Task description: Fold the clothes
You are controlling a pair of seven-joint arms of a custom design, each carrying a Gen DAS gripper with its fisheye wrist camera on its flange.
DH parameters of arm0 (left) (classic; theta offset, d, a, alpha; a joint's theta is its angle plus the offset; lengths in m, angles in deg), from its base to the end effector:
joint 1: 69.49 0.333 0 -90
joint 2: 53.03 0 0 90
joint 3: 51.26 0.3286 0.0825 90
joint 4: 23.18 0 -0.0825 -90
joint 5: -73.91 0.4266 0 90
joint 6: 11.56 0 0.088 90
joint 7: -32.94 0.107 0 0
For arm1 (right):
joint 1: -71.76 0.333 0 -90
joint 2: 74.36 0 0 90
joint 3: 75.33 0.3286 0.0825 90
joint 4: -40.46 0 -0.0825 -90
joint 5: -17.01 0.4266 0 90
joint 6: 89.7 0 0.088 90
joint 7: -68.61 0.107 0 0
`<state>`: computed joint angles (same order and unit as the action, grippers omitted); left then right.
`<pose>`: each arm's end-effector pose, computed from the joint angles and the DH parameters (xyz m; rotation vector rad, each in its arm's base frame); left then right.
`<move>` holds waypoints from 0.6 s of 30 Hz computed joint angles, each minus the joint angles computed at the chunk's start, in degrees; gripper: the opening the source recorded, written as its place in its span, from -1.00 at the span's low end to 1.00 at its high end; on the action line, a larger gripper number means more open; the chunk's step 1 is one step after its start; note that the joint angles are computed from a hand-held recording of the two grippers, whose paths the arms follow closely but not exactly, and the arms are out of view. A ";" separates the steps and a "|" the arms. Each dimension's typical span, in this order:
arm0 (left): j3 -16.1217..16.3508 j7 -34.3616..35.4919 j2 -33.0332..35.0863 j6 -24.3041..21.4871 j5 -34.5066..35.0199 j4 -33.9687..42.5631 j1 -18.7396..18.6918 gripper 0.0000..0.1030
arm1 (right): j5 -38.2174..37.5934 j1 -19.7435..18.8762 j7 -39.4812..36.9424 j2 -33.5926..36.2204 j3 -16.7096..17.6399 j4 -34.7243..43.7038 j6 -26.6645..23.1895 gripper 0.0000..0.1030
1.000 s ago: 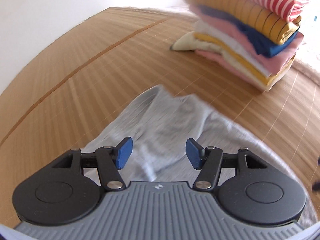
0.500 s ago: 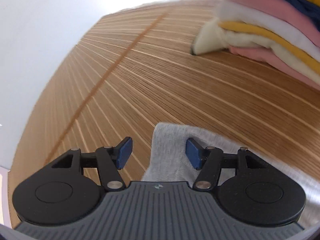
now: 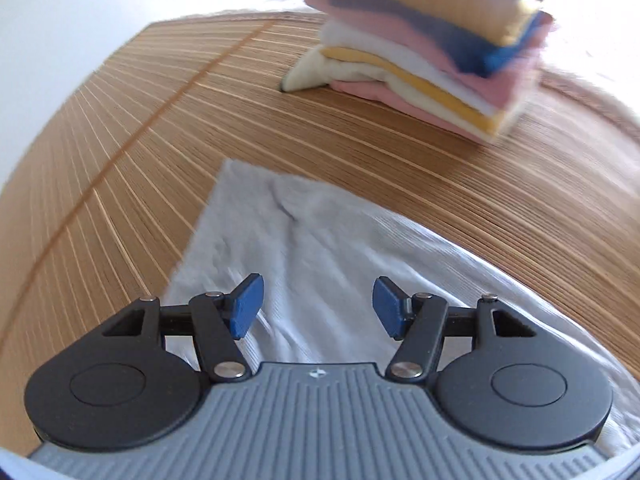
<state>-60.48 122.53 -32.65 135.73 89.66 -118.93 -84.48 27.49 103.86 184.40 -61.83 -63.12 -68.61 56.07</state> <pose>0.6798 -0.2949 0.4551 -1.2685 2.3463 -0.5160 0.4948 0.4693 0.4239 -2.0654 1.7251 0.1395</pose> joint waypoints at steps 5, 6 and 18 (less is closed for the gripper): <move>-5.45 4.26 -14.20 -0.88 -18.09 -18.32 3.13 0.30 | -3.36 2.24 7.62 0.78 -0.53 1.23 -4.47 -0.17; -5.79 4.14 -16.61 -1.83 -21.95 -21.23 2.90 0.30 | -4.63 2.75 9.83 1.09 -0.80 1.71 -5.36 -0.21; -4.92 -0.15 -30.33 -3.95 -44.24 -38.77 -4.83 0.30 | -27.15 6.54 31.30 -3.21 -4.43 0.15 -5.98 -0.90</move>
<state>-65.41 122.38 -62.98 131.78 45.42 -157.70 -89.32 0.35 110.41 215.70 -65.05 -67.55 -68.45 50.09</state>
